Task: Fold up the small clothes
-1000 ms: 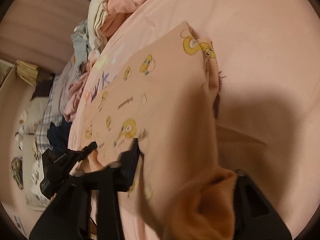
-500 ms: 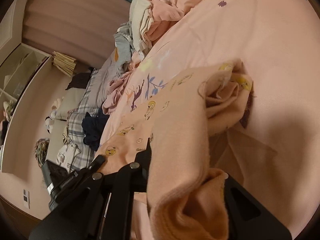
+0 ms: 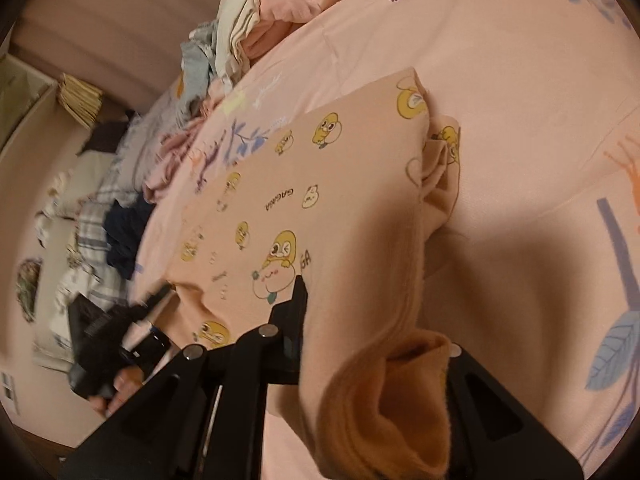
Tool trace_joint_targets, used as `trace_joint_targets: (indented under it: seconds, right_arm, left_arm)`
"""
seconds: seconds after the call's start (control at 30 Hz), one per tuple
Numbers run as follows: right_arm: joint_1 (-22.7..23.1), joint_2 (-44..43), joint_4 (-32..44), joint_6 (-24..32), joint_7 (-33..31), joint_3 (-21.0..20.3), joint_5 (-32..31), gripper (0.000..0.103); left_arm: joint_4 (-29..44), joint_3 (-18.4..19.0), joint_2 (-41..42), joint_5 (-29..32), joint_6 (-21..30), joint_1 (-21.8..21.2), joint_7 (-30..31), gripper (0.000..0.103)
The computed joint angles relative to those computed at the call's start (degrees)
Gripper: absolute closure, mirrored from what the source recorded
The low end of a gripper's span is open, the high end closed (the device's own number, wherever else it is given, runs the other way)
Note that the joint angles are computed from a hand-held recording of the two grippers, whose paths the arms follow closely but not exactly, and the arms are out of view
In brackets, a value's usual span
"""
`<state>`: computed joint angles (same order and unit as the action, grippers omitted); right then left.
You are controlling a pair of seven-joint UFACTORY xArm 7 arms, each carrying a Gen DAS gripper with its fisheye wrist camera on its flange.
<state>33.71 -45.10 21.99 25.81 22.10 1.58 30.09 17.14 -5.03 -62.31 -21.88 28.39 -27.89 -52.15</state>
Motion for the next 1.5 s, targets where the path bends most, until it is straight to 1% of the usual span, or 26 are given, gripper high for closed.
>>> trace_joint_targets:
  seconds: [0.03, 0.07, 0.13, 0.2, 0.3, 0.43, 0.5, 0.6, 0.67, 0.7, 0.73, 0.8, 0.83, 0.9, 0.93, 1.0, 1.03, 1.1, 1.13, 1.2, 1.23, 1.33, 1.4, 1.43, 1.47, 1.5]
  right_arm:
    - [-0.38, 0.53, 0.56, 0.40, 0.20, 0.34, -0.56, 0.088]
    - [-0.39, 0.59, 0.54, 0.47, -0.35, -0.06, -0.74, 0.088]
    - [-0.80, 1.74, 1.23, 0.61, -0.58, 0.37, -1.46, 0.087]
    - [-1.07, 2.59, 1.44, 0.73, -0.21, 0.70, -1.55, 0.087]
    - [-0.70, 2.75, 0.65, 0.39, 0.01, 0.66, -0.80, 0.085]
    - [0.22, 2.03, -0.86, -0.23, -0.04, 0.27, 0.47, 0.084]
    - [0.08, 1.13, -1.31, 0.02, 0.12, 0.62, 0.04, 0.084]
    - [-0.54, 1.13, -0.79, 1.11, 0.73, 1.31, -1.22, 0.083]
    - [-0.90, 1.05, -0.80, 1.23, 1.42, 1.86, -1.71, 0.082]
    - [-1.02, 0.84, -0.93, 1.36, 1.64, 1.97, -1.97, 0.082]
    - [-1.23, 0.82, -0.93, 1.52, 2.00, 2.32, -2.40, 0.082]
    - [-1.50, 1.15, -0.73, 1.62, 2.72, 2.91, -3.12, 0.082]
    - [-1.60, 1.26, -0.74, 1.55, 2.96, 3.09, -3.47, 0.082]
    - [-1.68, 1.79, -0.78, 0.64, 3.57, 3.58, -3.95, 0.087]
    - [-0.73, 2.19, -1.22, -1.05, 3.04, 2.98, -3.30, 0.093]
    - [1.91, 2.16, -2.10, -3.11, 1.30, 0.34, -1.10, 0.095]
    - [4.02, 1.45, -2.88, -4.29, -0.64, -2.12, 0.82, 0.096]
    - [10.88, -2.70, -5.46, -8.89, -7.57, -9.70, 7.20, 0.096]
    - [13.09, -5.47, -6.57, -11.03, -9.86, -12.29, 9.60, 0.096]
    - [15.76, -9.55, -7.50, -13.09, -12.89, -15.78, 11.75, 0.096]
    - [14.43, -10.47, -7.23, -12.04, -12.74, -15.33, 10.97, 0.096]
    - [7.80, -12.00, -6.34, -6.35, -10.71, -11.95, 7.19, 0.096]
    - [4.36, -13.16, -6.15, -1.58, -10.28, -10.77, 4.92, 0.095]
    - [0.50, -13.03, -5.57, 2.91, -7.51, -7.69, 1.62, 0.092]
    - [-1.78, -12.17, -5.10, 5.01, -6.01, -5.10, 0.72, 0.092]
    - [-3.08, -12.15, -5.21, 7.20, -5.15, -3.55, -0.73, 0.092]
  left_arm:
    - [0.75, 0.80, 0.62, 0.28, 1.22, -0.66, 1.04, 0.044]
    - [1.90, 0.98, 1.38, 1.17, 3.16, -0.65, 2.20, 0.044]
    - [6.29, -0.73, 4.80, 5.37, 9.53, 1.30, 4.88, 0.044]
    - [9.22, -2.10, 7.11, 7.90, 13.94, 2.16, 7.73, 0.044]
    - [12.14, -4.88, 9.73, 10.36, 17.25, 3.96, 9.59, 0.044]
    - [11.96, -6.85, 8.69, 10.85, 16.81, 5.58, 8.29, 0.044]
    - [10.72, -6.29, 7.79, 9.99, 15.24, 5.32, 8.25, 0.044]
    - [9.10, -4.53, 7.62, 6.36, 12.84, 5.15, 5.55, 0.044]
    - [7.69, -2.75, 7.89, 3.38, 9.05, 4.54, 4.47, 0.044]
    - [7.23, -1.84, 8.14, 2.53, 8.01, 4.17, 4.66, 0.047]
    - [7.66, -1.60, 8.73, 2.56, 9.22, 4.56, 4.19, 0.064]
    - [9.42, -3.05, 9.38, 5.71, 14.59, 6.60, 1.88, 0.088]
    - [9.14, -3.60, 8.84, 5.20, 14.46, 6.99, 2.11, 0.088]
    - [7.46, -6.02, 6.19, 6.00, 12.71, 7.86, -0.26, 0.090]
    - [7.20, -8.51, 4.48, 7.94, 12.82, 8.91, -1.89, 0.091]
    - [7.89, -11.63, 1.99, 11.47, 14.46, 9.63, -3.79, 0.094]
    - [8.20, -12.16, 1.02, 12.73, 15.26, 9.36, -4.03, 0.095]
    - [7.63, -11.01, -1.55, 13.00, 14.55, 6.98, -3.25, 0.095]
    - [7.01, -10.20, -3.85, 12.05, 14.63, 5.46, -3.55, 0.095]
    - [6.13, -10.08, -7.48, 11.70, 15.10, 4.59, -4.20, 0.095]
    - [5.81, -10.10, -9.56, 11.17, 16.05, 3.66, -4.62, 0.095]
    - [5.54, -10.81, -12.25, 9.60, 19.46, 1.03, -5.19, 0.095]
    - [5.33, -12.80, -13.29, 10.53, 23.16, 0.41, -4.80, 0.095]
    - [5.17, -13.67, -13.53, 10.95, 25.64, 0.37, -5.03, 0.095]
    - [4.56, -13.50, -13.60, 10.21, 27.50, -0.29, -5.42, 0.095]
    - [2.93, -12.83, -14.88, 8.65, 27.55, -1.24, -6.16, 0.095]
